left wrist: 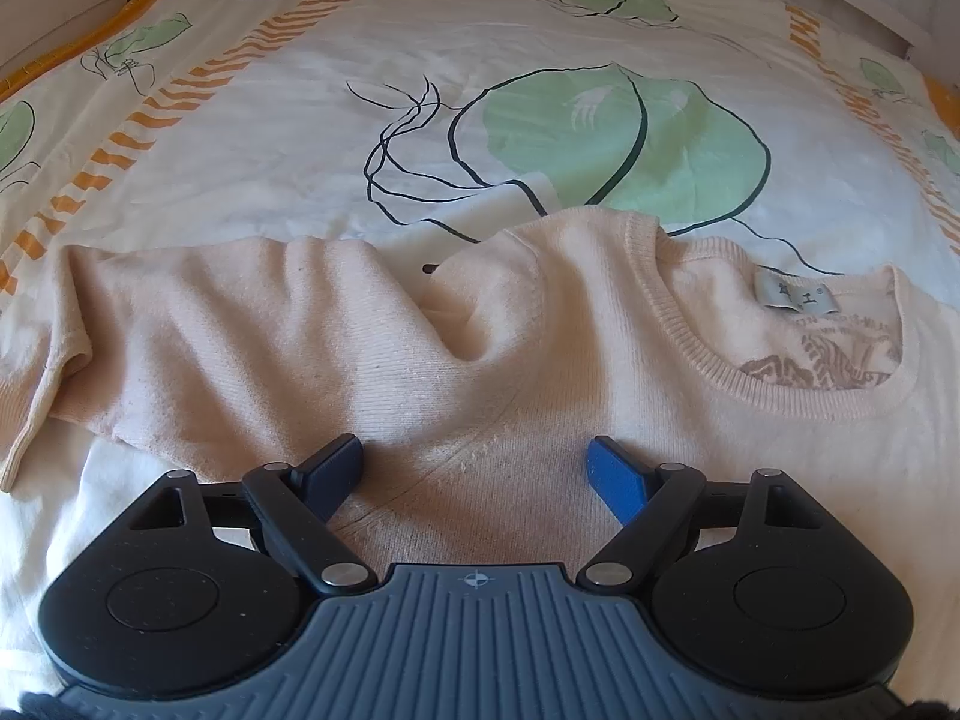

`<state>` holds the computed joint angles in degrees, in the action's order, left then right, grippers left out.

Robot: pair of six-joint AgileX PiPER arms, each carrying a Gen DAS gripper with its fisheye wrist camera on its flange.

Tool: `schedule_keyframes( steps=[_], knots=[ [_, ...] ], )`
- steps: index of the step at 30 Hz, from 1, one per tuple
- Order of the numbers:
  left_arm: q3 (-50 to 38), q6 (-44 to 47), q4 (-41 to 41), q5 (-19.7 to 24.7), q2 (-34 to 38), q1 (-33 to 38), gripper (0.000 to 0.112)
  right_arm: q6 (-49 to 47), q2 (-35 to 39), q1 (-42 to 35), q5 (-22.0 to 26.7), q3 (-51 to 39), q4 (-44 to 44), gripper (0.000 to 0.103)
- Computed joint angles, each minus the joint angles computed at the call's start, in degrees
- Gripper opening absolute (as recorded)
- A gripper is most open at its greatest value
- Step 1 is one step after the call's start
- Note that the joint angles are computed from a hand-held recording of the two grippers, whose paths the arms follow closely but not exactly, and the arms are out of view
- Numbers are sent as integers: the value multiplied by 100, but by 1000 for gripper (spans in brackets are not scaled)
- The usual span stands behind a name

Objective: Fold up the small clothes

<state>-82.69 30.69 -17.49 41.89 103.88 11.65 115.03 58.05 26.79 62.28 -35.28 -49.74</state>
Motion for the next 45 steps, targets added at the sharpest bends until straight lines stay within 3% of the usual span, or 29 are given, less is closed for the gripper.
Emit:
schedule_keyframes(
  steps=[7, 9, 10, 11, 12, 13, 16, 19, 22, 24, 26, 30, 34, 36, 37, 38, 39, 42, 45],
  knots=[
    [-15, 216, -279, 43, -17, 65, 81, 226, -219, -772, -1106, 525, 2, 80],
    [-33, 318, -431, 54, -36, 89, 81, 245, -181, -801, -1255, 568, -113, 61],
    [-36, 395, -527, 52, -51, 101, 81, 186, -165, -807, -1327, 569, -136, 42],
    [-38, 483, -625, 60, -73, 120, 81, 127, -187, -823, -1449, 591, -162, 17],
    [-44, 573, -723, 77, -99, 135, 81, 150, -209, -788, -1543, 604, -226, 15],
    [-63, 665, -824, 115, -118, 152, 81, 283, -172, -572, -1407, 541, -380, 15],
    [-112, 956, -1121, 212, -186, 209, 81, 360, 225, 652, -373, -24, -1080, 15],
    [-131, 1389, -1598, 386, -240, 331, 81, 303, 660, 1617, -148, -644, -1768, 15],
    [-357, 1539, -2058, 996, -107, 539, 80, -212, 1426, 2170, -464, -1571, -2159, 15],
    [-641, 1488, -2237, 1501, 97, 635, 80, -363, 1856, 2285, -1038, -2048, -2292, 14],
    [-728, 1531, -2422, 1736, 194, 681, 80, -660, 2381, 2326, -1635, -2562, -2223, 14],
    [-577, 1747, -2543, 1779, 136, 629, 80, -1665, 3285, 2263, -2619, -3255, -1482, 14],
    [-602, 1826, -2707, 2101, 208, 679, 73, -3263, 3848, 2167, -3053, -3562, -158, 16],
    [-558, 1913, -2844, 2169, 215, 702, 73, -4074, 3930, 2137, -3118, -3641, 627, 23],
    [-531, 1941, -2888, 2175, 205, 697, 73, -4336, 3886, 2111, -3173, -3597, 870, 32],
    [-507, 1973, -2919, 2177, 191, 687, 73, -4399, 3786, 2108, -3193, -3510, 911, 41],
    [-473, 2016, -2960, 2174, 168, 683, 73, -4402, 3670, 2124, -3167, -3444, 883, 44],
    [-337, 2168, -3111, 2171, 72, 653, 73, -4068, 3258, 2172, -2910, -3253, 569, 47],
    [-128, 2362, -3257, 2184, -86, 573, 73, -4006, 3106, 2094, -2333, -3361, 477, 48]
  ],
)
